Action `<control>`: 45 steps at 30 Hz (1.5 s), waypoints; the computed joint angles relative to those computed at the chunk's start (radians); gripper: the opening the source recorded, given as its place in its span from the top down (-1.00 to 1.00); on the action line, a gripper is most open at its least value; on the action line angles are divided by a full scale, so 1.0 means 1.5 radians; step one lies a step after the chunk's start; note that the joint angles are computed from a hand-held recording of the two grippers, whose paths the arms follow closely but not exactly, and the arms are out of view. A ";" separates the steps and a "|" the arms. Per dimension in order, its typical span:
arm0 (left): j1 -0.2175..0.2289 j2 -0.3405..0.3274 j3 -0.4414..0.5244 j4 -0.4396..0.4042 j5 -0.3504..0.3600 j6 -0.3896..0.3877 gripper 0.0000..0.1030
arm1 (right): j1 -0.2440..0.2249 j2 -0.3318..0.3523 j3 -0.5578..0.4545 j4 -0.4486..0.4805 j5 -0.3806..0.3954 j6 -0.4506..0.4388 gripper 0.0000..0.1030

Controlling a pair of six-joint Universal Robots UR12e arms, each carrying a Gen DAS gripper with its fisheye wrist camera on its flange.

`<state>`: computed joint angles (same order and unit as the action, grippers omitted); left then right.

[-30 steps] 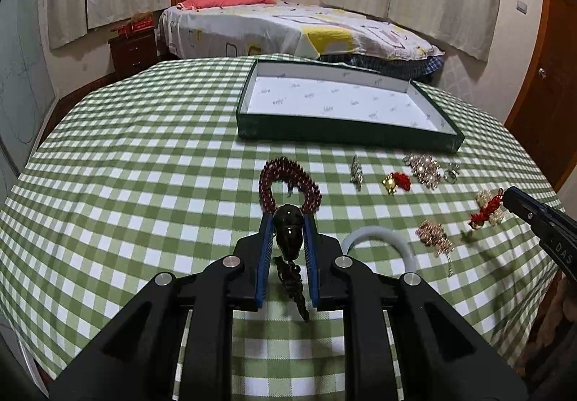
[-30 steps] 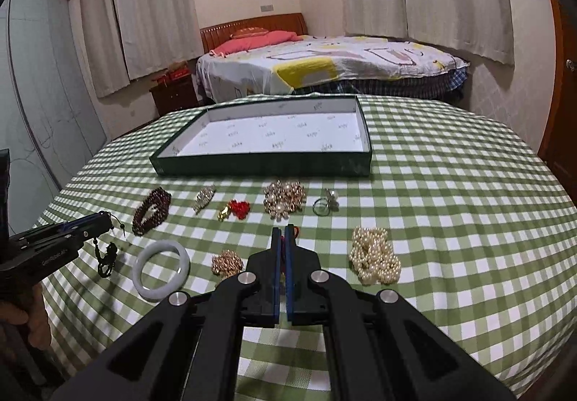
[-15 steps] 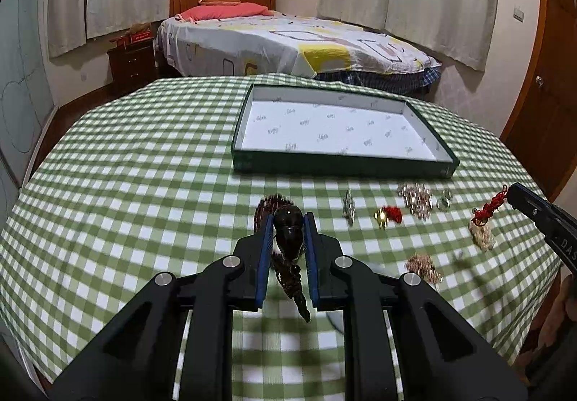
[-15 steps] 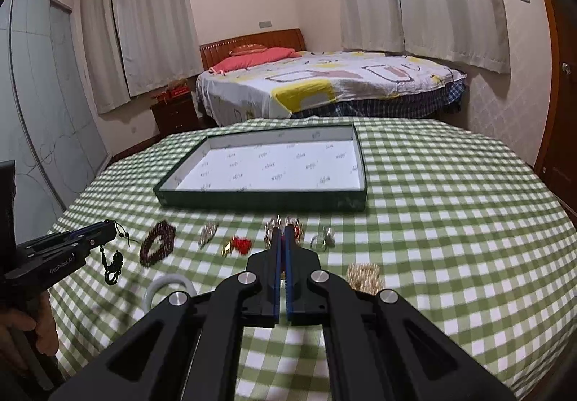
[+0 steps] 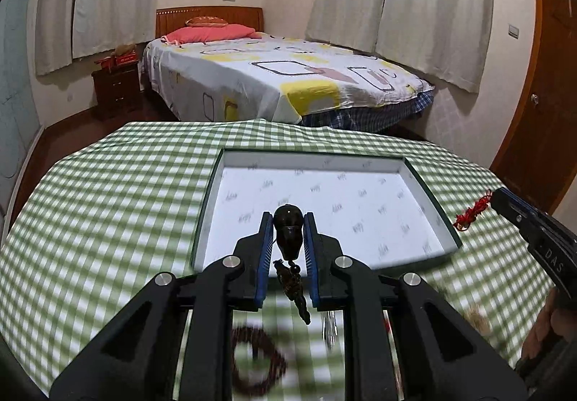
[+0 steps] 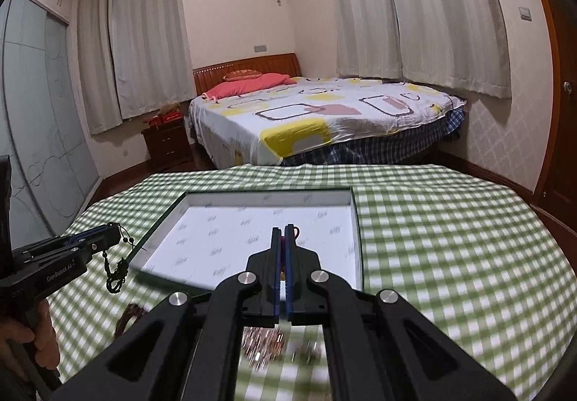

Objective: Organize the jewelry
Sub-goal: 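Carry both held pieces into the green box and open both grippers, then move the left gripper to the pale jade bangle and close on it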

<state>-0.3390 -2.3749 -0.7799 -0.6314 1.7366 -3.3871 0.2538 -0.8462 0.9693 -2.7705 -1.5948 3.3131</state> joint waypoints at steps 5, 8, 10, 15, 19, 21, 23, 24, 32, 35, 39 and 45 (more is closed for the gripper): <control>0.009 -0.072 0.117 -0.089 -0.001 -0.007 0.67 | -0.008 0.040 -0.060 0.056 0.006 0.018 0.96; 0.015 -0.104 0.168 -0.148 -0.013 -0.018 0.67 | -0.010 0.057 -0.085 0.095 0.009 0.018 0.96; 0.018 -0.121 0.193 -0.182 -0.015 -0.021 0.67 | -0.011 0.065 -0.097 0.121 0.009 0.019 0.96; 0.020 -0.137 0.214 -0.217 -0.019 -0.018 0.67 | -0.011 0.072 -0.106 0.173 0.014 0.018 0.96; 0.020 -0.147 0.230 -0.241 -0.026 -0.013 0.67 | -0.013 0.074 -0.114 0.210 0.019 0.015 0.96; 0.019 -0.148 0.231 -0.248 -0.025 -0.018 0.67 | -0.014 0.076 -0.118 0.228 0.025 0.018 0.96; 0.021 -0.151 0.236 -0.252 -0.029 -0.022 0.61 | -0.015 0.076 -0.117 0.235 0.028 0.020 0.96; 0.021 -0.152 0.236 -0.254 -0.031 -0.024 0.52 | -0.015 0.076 -0.118 0.242 0.029 0.021 0.96; 0.019 -0.139 0.211 -0.240 -0.024 -0.022 0.03 | -0.018 0.074 -0.115 0.244 0.031 0.030 0.39; 0.019 -0.129 0.192 -0.226 -0.024 -0.024 -0.12 | -0.018 0.072 -0.111 0.239 0.032 0.031 0.35; 0.018 -0.107 0.155 -0.190 -0.020 -0.020 -0.23 | -0.017 0.062 -0.092 0.208 0.030 0.036 0.35; 0.013 -0.063 0.081 -0.102 -0.005 -0.015 -0.38 | -0.011 0.035 -0.051 0.149 0.020 0.032 0.35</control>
